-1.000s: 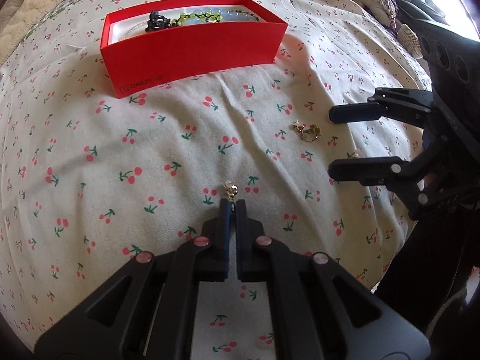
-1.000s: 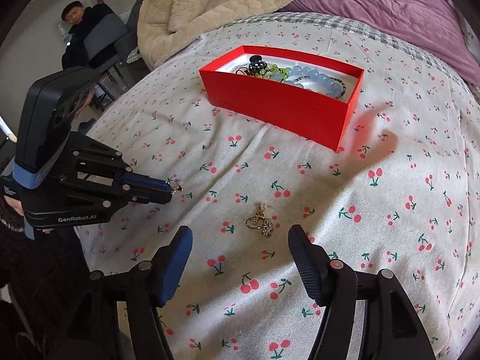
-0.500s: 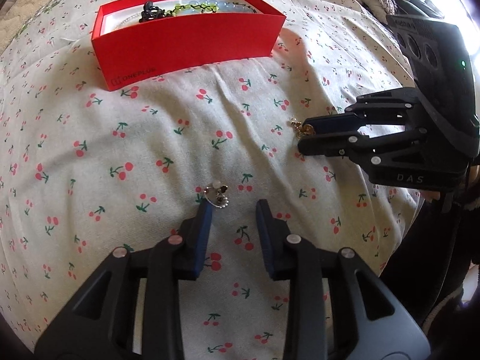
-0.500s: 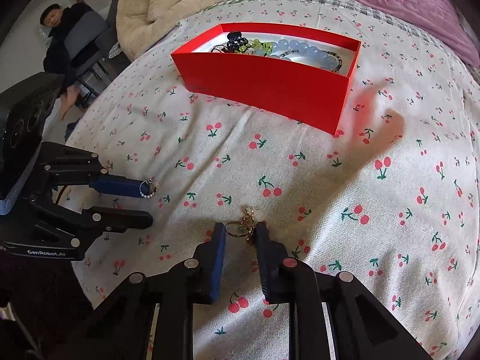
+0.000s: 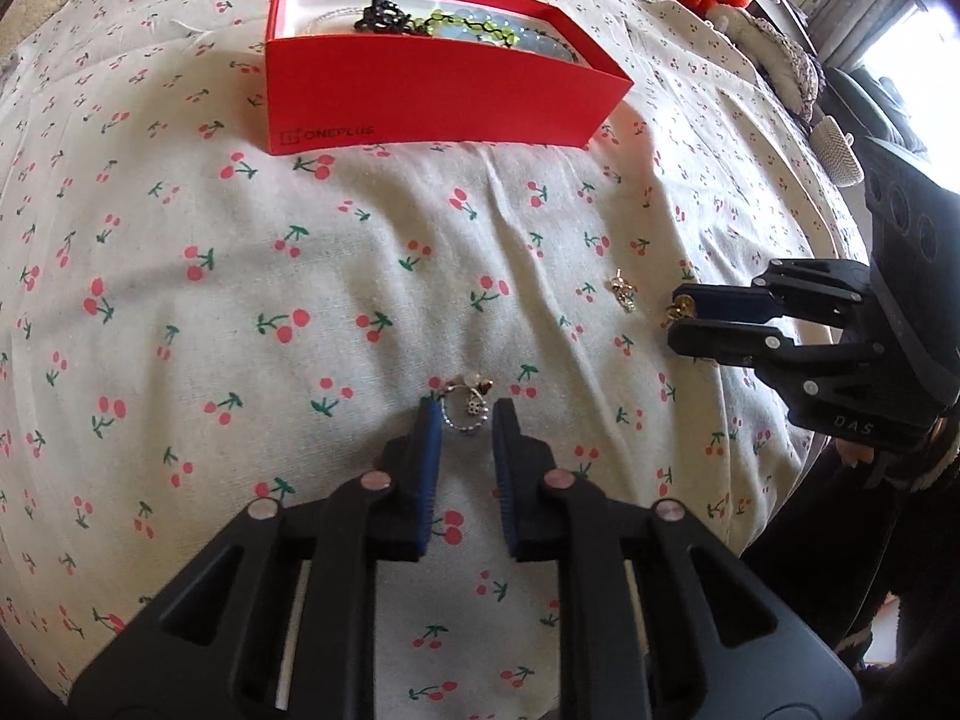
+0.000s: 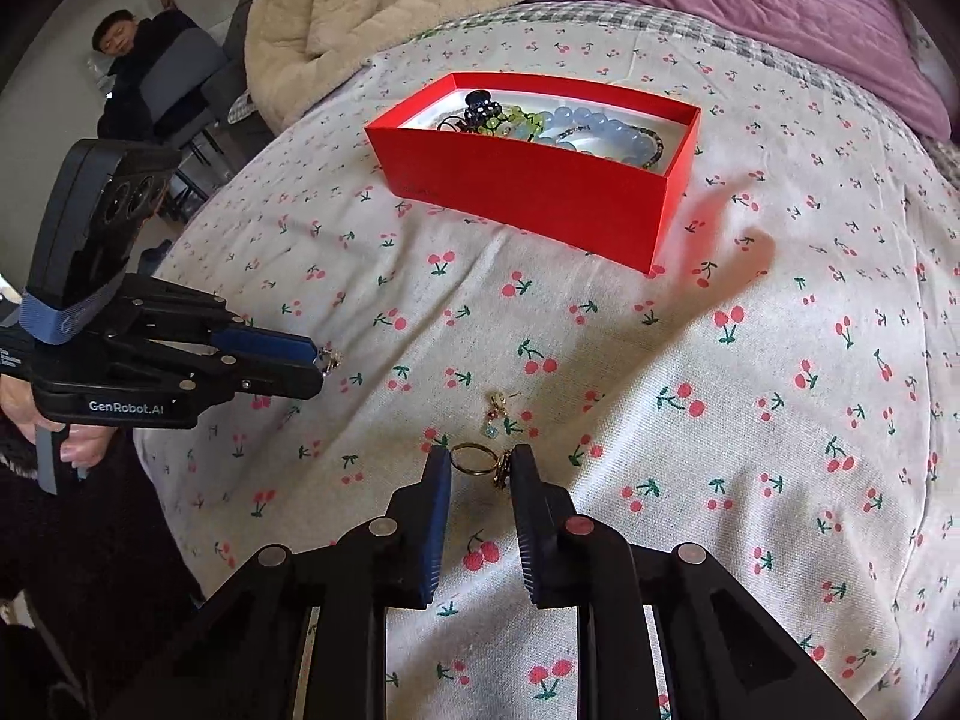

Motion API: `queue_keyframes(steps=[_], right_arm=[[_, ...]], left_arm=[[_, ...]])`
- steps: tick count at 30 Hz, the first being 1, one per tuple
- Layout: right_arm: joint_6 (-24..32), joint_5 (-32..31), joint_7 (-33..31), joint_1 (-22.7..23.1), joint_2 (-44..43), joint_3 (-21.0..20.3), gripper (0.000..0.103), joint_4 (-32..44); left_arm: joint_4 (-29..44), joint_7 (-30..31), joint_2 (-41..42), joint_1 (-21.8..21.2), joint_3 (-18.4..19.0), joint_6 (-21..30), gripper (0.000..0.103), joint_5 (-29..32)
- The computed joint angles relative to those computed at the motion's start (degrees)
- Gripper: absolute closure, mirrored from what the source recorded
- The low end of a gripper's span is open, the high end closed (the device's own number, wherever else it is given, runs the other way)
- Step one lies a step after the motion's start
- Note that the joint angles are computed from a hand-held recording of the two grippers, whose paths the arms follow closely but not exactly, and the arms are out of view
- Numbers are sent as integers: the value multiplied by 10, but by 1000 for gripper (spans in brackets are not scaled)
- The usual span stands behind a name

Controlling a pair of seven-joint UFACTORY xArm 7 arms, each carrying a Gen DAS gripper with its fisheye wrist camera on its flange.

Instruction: Organize jewelry

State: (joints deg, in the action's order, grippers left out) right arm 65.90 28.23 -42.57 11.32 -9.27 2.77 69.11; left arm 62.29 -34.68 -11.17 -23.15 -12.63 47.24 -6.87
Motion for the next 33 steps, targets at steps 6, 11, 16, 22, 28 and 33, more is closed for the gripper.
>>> queue_keyframes(steps=[6,11,16,22,28,33], right_arm=[[0,-4,4,-1,3,1,83,4],[0,-8,5,-1,4,2,83,4],[1,0,7,0,2,1,82,4],[2,3,11,-3,4,-2,82,8],[3,6,10,-5,2,-3,82,10],[4,7,9,-6,1,-3,82,15]], left_arm=[[5,12,-8,-2,-1,37,102,3],[1,7,-21,1,-4,53,102,18],[14,9,-14,3,-21,55,70,87],[25,37,10,-3,-24,43,49,130],[31,95,27,-15,-21,33,62,135],[38,110,31,-20,-19,45,86,116]])
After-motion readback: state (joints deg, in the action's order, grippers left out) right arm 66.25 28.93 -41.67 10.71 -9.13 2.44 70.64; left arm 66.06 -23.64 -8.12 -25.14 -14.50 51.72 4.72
